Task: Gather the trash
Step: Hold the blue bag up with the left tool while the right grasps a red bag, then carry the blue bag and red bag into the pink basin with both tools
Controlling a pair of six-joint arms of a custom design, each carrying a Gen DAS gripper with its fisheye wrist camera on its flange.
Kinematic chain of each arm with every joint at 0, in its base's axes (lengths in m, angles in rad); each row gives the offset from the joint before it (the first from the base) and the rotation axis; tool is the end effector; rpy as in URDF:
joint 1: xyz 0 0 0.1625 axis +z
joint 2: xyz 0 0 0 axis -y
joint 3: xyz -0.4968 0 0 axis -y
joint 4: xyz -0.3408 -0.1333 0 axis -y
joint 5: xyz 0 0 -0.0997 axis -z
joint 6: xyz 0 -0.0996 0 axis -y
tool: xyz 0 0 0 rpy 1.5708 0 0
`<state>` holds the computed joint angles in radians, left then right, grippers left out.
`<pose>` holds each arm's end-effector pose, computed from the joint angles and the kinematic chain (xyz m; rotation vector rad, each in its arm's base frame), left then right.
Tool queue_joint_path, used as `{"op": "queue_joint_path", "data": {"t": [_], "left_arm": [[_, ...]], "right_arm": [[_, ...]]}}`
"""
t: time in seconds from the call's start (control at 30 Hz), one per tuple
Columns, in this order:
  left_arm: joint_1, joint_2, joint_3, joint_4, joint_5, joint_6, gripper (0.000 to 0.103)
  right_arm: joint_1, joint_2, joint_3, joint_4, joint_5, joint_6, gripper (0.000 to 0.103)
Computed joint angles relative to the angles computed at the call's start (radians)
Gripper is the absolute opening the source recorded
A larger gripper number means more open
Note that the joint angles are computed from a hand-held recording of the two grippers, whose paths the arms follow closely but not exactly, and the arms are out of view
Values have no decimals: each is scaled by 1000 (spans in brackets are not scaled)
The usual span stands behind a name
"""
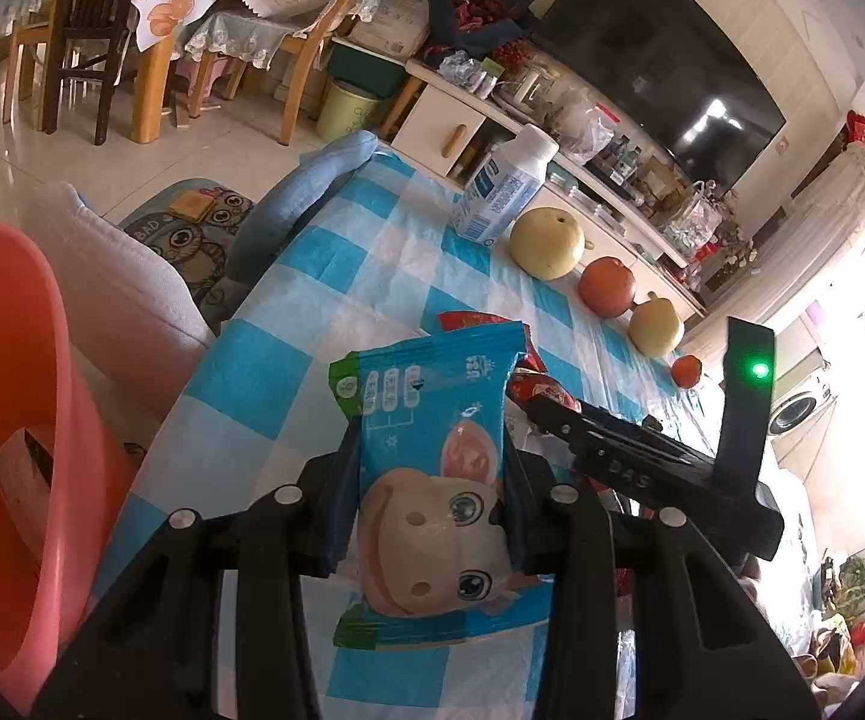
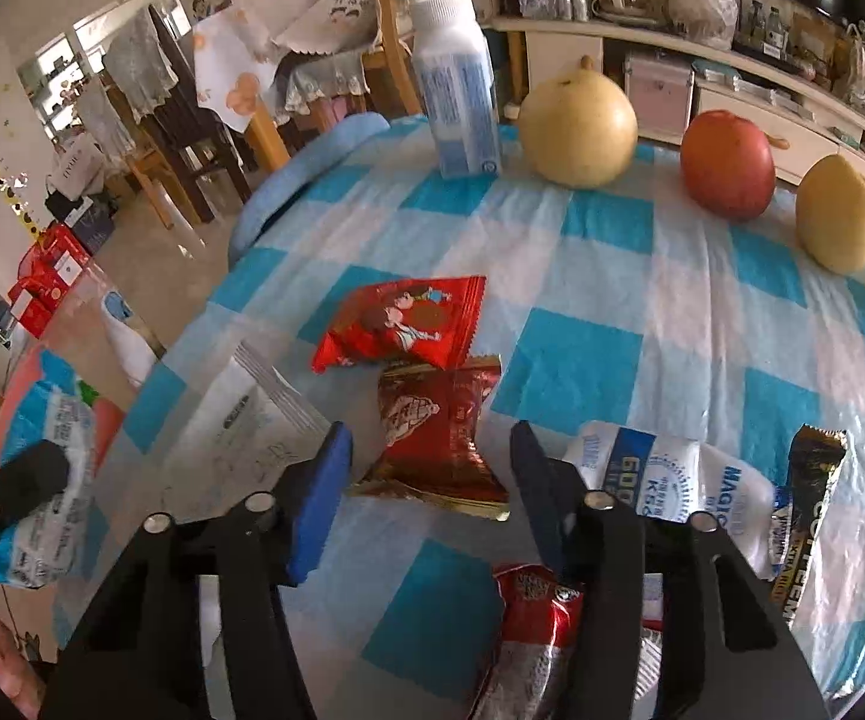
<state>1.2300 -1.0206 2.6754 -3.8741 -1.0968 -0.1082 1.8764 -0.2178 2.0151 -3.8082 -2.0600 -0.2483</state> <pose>0.0468 -0.4030 0.2360 0.0938 2.6571 -1.0109 0.2438 -0.4853 -0.0993 0.5723 -2.5452 0.6010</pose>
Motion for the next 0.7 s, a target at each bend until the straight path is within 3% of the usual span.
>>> {"op": "queue_joint_path", "data": {"t": [0.27,0.63,0.7], "left_arm": [[-1,0,1,-5,16,9,41],[-6,-28,20,-29,49,24,41],[-7,-32,24,-36,53,28,41]], "right_arm": [[21,20,0,-54,-45,-47,36],[78,16,69,-209,-72,-69,29],[90,16,80,-227,-77,-68,18]]}}
